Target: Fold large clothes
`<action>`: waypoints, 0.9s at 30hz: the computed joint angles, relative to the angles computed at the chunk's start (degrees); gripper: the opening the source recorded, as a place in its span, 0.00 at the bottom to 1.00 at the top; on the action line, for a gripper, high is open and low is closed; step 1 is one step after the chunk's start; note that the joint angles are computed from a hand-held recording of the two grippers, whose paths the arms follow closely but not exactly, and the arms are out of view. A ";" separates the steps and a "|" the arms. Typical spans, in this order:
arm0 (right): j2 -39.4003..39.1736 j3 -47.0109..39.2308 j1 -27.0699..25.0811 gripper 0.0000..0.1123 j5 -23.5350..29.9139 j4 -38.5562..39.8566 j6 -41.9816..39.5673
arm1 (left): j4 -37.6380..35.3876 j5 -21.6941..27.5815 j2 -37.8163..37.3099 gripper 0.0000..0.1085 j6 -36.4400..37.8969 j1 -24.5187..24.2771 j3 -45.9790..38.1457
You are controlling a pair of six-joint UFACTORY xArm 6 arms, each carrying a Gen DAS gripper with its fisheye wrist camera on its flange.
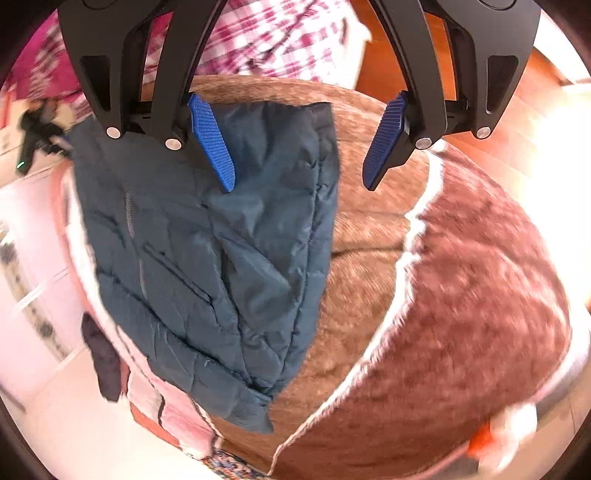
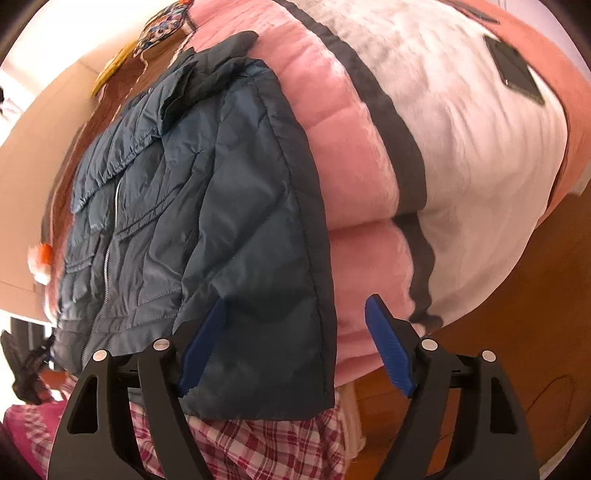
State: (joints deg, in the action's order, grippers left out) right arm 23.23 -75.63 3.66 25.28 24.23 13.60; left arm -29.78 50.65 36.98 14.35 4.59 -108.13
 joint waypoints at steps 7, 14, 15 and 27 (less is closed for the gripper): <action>-0.49 1.61 -0.94 0.69 -1.12 12.69 -6.77 | -9.05 5.76 1.93 0.65 3.40 0.98 -1.76; -0.28 2.93 -2.71 0.72 0.71 34.61 -20.38 | -15.06 7.56 2.94 0.20 3.41 2.73 -2.18; -0.19 2.90 -3.01 0.72 1.88 37.11 -22.19 | -15.73 7.67 2.89 0.15 3.63 2.94 -2.32; -3.12 4.67 -3.24 0.15 10.23 52.08 -38.76 | -17.74 4.29 0.98 0.08 5.90 1.50 -3.05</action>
State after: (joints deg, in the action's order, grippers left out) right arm 20.12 -70.95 0.42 35.51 76.31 -25.16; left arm -47.52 54.94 37.97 20.25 6.09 -111.18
